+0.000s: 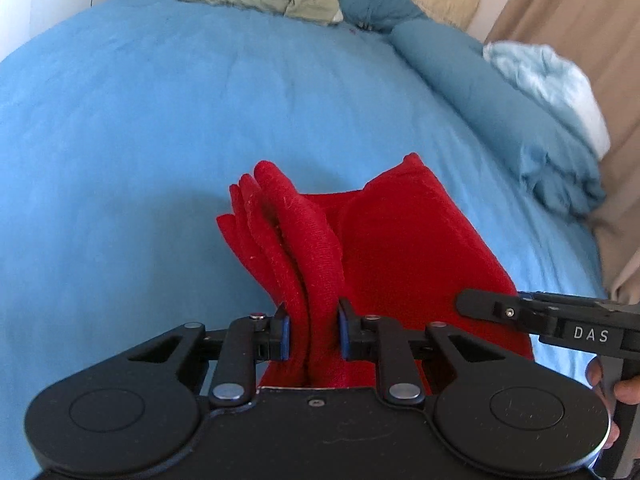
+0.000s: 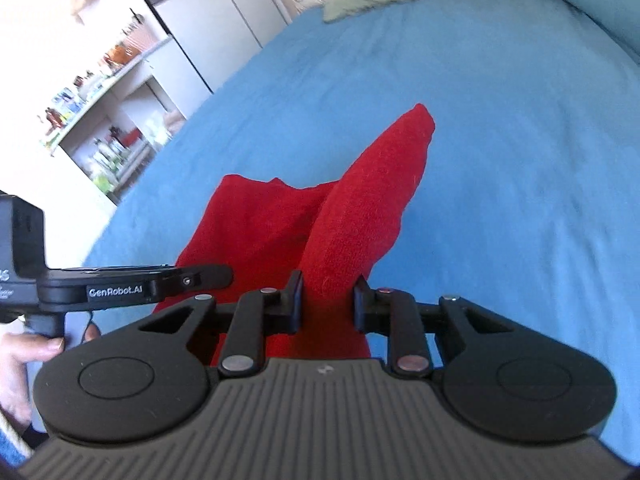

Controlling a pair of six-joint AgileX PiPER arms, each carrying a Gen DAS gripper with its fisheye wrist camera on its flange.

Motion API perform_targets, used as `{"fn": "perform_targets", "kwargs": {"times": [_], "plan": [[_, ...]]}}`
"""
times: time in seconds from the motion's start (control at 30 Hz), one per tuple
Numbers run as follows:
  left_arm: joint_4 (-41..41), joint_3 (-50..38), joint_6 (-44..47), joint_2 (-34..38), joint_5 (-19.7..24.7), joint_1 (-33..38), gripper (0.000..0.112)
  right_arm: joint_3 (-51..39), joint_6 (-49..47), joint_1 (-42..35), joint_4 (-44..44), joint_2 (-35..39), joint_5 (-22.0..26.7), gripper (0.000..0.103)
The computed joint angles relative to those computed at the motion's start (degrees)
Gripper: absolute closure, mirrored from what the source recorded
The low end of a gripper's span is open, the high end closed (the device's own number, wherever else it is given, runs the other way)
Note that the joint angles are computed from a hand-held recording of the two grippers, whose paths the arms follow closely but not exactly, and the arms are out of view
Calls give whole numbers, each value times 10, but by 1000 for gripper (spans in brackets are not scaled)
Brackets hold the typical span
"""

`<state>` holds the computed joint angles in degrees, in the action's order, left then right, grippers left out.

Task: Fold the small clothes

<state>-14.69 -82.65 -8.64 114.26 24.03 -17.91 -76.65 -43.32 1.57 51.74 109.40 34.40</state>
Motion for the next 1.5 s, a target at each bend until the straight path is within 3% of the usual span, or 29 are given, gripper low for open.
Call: {"fn": "perform_targets", "kwargs": {"times": [0.07,0.13,0.2,0.23,0.27,0.37,0.57,0.63,0.73,0.93,1.07,1.13,1.37,1.5], "plan": [[99,5,-101,6,-5,-26,85,45,-19,-7,6,-13,-17,57],[214,-1,-207,5,18,-48,67,75,-9,-8,-16,-28,-43,51],[289,26,-281,-11,1,-60,37,106,-27,-14,-9,-49,-60,26],[310,42,-299,-21,-12,-61,32,123,-45,-21,6,-62,-64,5],[347,58,-333,-31,-22,-64,26,141,-57,-22,16,-76,-79,0],[444,102,-411,-55,-17,-71,25,175,-67,-7,0,-99,-128,0],[558,153,-517,-49,0,-87,25,201,167,47,-259,-72,-216,0],[579,157,-544,-36,4,-91,24,226,144,48,-238,-67,-249,0],[606,158,-577,-26,9,-98,23,242,101,49,-188,-63,-271,0],[619,152,-587,-75,72,-127,24,269,260,59,-360,-137,-273,0],[628,163,-606,-164,136,-167,22,285,387,72,-482,-243,-217,0],[638,168,-622,-208,173,-195,12,284,470,87,-559,-301,-174,0],[646,168,-667,-317,352,-338,9,264,729,214,-771,-494,42,0],[644,179,-702,-333,427,-411,9,253,805,309,-801,-553,168,0]]}}
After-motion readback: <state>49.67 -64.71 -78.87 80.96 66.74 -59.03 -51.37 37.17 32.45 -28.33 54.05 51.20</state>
